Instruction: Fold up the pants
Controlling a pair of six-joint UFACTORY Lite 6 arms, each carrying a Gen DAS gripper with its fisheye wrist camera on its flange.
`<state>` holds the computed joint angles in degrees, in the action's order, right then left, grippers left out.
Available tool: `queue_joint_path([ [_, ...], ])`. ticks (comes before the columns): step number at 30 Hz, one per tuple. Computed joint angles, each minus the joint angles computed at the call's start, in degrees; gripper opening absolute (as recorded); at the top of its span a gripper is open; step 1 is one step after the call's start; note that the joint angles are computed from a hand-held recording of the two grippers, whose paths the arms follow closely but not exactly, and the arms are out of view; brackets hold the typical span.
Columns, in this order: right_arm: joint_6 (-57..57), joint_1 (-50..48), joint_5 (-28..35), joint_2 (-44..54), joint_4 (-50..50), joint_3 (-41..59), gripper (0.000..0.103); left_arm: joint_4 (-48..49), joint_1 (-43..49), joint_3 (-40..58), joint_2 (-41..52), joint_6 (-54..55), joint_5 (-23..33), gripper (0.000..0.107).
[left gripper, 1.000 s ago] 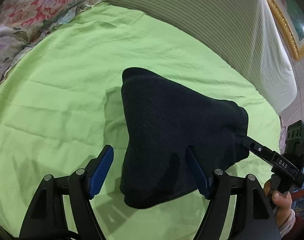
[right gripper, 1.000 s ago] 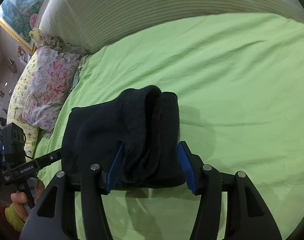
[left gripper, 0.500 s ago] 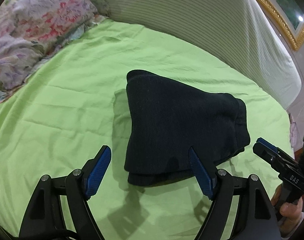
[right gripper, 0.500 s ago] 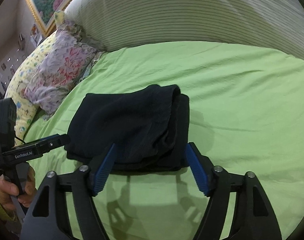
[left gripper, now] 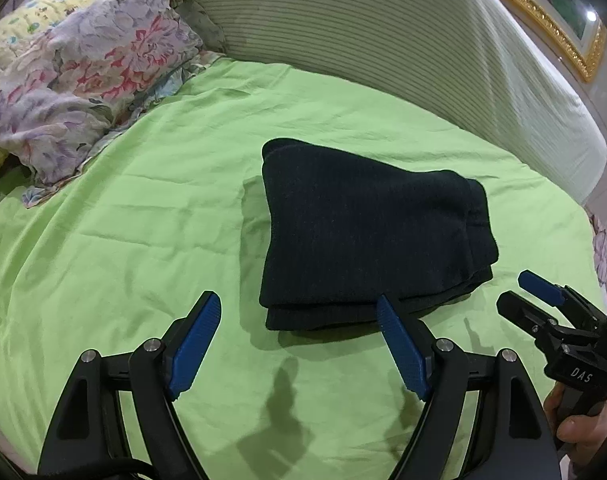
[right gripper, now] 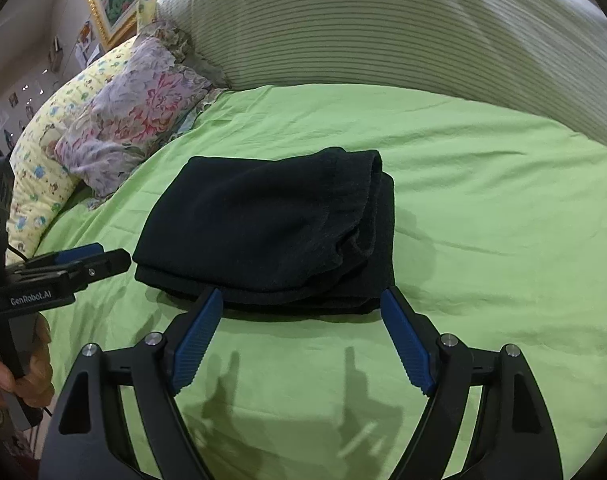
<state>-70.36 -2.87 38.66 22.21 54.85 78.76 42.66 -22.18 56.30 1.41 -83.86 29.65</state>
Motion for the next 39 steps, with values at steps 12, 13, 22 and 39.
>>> queue_joint_path([
  [12, -18.2, 1.3, -7.2, -8.2, 11.2, -11.3, 0.082, 11.8, -6.9, -2.3, -1.9, -12.7, 6.2, 0.081],
  [13, -19.4, 1.4, -7.8, -8.3, 12.5, -12.0, 0.082, 12.3, -7.3, -2.4, -1.7, -13.4, 6.8, 0.081],
  [22, -31.8, 1.3, -9.0, -7.1, 25.7, -14.8, 0.082, 15.5, -9.6, -3.2, 1.9, -19.2, 8.1, 0.084],
  [39, -33.3, 1.9, -8.5, -3.2, 27.2, -13.2, 0.083, 17.0, -9.6, 0.0, 7.3, -19.7, 6.2, 0.085],
])
